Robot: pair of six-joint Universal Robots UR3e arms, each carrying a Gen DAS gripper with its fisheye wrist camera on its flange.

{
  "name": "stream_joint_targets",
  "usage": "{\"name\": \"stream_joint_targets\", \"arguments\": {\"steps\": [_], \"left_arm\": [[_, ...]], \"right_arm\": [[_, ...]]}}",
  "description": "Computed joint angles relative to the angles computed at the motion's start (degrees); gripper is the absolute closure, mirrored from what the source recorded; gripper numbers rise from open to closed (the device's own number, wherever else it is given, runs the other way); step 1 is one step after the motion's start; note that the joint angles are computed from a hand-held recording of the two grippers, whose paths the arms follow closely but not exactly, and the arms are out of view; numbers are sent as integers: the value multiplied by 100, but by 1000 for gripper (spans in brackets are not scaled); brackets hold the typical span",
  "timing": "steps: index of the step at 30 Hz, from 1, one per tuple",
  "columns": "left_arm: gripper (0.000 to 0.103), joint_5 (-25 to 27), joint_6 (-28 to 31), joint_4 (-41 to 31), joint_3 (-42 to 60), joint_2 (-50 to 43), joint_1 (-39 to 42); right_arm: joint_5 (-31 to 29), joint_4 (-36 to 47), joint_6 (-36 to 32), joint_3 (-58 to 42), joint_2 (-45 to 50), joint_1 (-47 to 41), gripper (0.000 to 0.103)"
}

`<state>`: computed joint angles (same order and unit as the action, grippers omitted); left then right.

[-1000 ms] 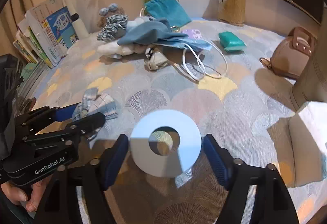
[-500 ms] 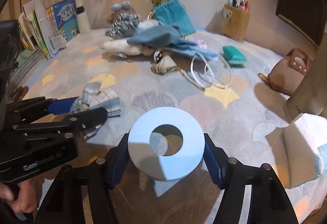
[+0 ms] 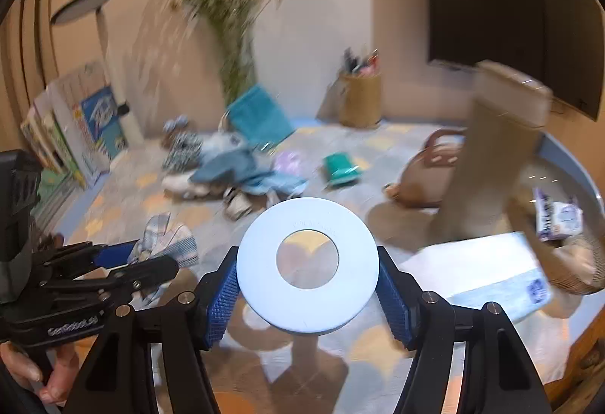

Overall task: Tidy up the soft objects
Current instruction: 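Carry the bow and tape roll to the glass bowl and release both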

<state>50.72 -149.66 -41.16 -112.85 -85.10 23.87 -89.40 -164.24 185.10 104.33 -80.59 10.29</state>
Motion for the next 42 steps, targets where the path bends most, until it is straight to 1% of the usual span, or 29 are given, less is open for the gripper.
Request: {"name": "stream_joint_targets", "arguments": {"steps": [3,8,10,15,18,21,23,24,25,26,28,30,32,33,35,36,37,38,39,40,42], "left_arm": [[59,66,-97,45,207,7,-446],[59,174,-250,54,639,-147,-1197],[59,264,-332,126,803,-245,-1536],[59,491,-611,209,1433,-655,-2460],[59,640,-837,230,1977,-1033,-2984],[59,746,-1086,119,2726,-1496,-3471],[59,979,-1230,109,3312,-1870,-3813],[59,1182,-1305,87,3702,-2133,-4028],[59,1373,-1386,17,4113,-2416,-4212],[59,1484,-1479,-161,4604,-2737,-4355],[59,1488,-1671,-526,5499,-3341,-4516],[59,1595,-1808,-856,6383,-3966,-4673],[59,1697,-1942,-1267,7408,-4657,-4830],[59,1739,-1973,-1309,7681,-4871,-4884],[55,2185,-2033,-1197,8335,-5392,-5134],[51,2308,-2060,-1223,8586,-5572,-5206],[41,2334,-2083,-1306,8882,-5773,-5244],[32,2303,-2096,-1300,8949,-5836,-5266],[30,2332,-2126,-1228,9071,-5962,-5292],[30,2415,-2161,-1099,8954,-5934,-5323],[30,2384,-2167,-1242,8973,-5934,-5294]], "right_arm": [[-32,44,-50,322,-439,-291,37],[137,223,-199,943,-1356,-1055,37],[258,313,-277,1209,-1771,-1465,37],[565,510,-502,1628,-2472,-2341,37],[802,683,-729,1773,-2833,-2956,37],[829,705,-1016,1820,-3001,-3533,37],[1022,769,-1167,1801,-3060,-3960,37],[1199,851,-1217,1737,-3060,-4245,37],[1519,1009,-1245,1608,-3012,-4660,37],[1709,1135,-1235,1497,-2946,-4879,37],[2261,1696,-1152,962,-2489,-5466,37],[2708,2077,-1176,429,-1895,-5803,37],[2746,2317,-1119,-16,-1409,-5871,37],[2738,2439,-1100,-252,-1167,-5888,37],[2755,2624,-1078,-627,-774,-5908,36],[2803,2709,-1084,-789,-612,-5927,36],[2862,2738,-1100,-857,-525,-5946,34],[2875,2740,-1089,-910,-461,-5936,33],[2917,2796,-1116,-972,-408,-5982,29],[2955,2787,-1137,-953,-409,-6014,25],[2924,2762,-1137,-958,-417,-6023,23]]}}
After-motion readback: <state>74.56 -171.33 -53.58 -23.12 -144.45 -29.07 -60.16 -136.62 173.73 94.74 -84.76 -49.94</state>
